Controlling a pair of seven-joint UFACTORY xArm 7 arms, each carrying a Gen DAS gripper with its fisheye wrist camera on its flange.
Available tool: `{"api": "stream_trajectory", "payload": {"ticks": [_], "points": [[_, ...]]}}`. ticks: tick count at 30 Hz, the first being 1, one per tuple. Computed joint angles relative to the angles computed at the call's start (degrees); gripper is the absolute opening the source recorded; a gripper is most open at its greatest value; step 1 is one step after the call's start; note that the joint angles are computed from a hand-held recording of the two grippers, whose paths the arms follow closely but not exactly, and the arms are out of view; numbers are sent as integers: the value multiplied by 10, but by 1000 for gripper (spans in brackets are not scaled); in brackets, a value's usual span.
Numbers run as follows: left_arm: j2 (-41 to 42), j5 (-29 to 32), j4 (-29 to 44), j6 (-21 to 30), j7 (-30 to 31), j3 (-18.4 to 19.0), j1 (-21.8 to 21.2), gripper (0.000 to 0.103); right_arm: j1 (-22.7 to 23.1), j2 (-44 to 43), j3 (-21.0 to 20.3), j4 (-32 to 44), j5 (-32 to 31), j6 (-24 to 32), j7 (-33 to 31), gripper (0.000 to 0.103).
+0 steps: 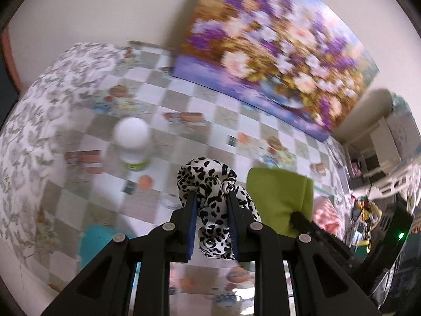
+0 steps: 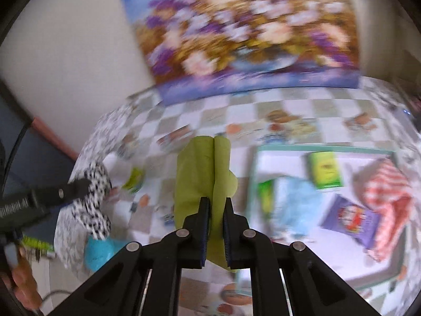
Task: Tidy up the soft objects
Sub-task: 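Carry the cloth and leopard plush over the tray and release both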
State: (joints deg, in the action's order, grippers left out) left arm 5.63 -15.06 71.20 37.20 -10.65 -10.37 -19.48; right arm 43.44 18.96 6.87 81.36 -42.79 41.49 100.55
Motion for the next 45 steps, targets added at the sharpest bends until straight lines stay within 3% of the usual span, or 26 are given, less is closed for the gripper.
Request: {"api": "stream_trajectory", "payload": {"ticks": [9, 14, 26, 30, 38, 40, 45], "points": [[67, 19, 47, 1, -20, -38, -64, 22, -44, -141, 33, -170, 14, 74, 135, 10], [117, 44, 90, 7, -39, -48, -105, 23, -85, -203, 61, -255, 40, 68, 182, 10], [216, 99, 185, 32, -46, -45, -167, 25, -151, -260, 105, -349, 130, 54, 178, 14], [212, 89, 178, 30, -41, -47, -160, 36, -154, -249, 109, -334, 139, 68, 164, 14], [190, 97, 151, 12, -69, -29, -152, 47, -144, -220, 107, -293, 141, 105, 137, 61], [186, 120, 146, 12, -97, -15, -157, 67, -140, -206, 103, -280, 142, 110, 123, 71], [180, 225, 137, 26, -210, 30, -174, 79, -127, -177, 93, -250, 137, 122, 95, 102]]}}
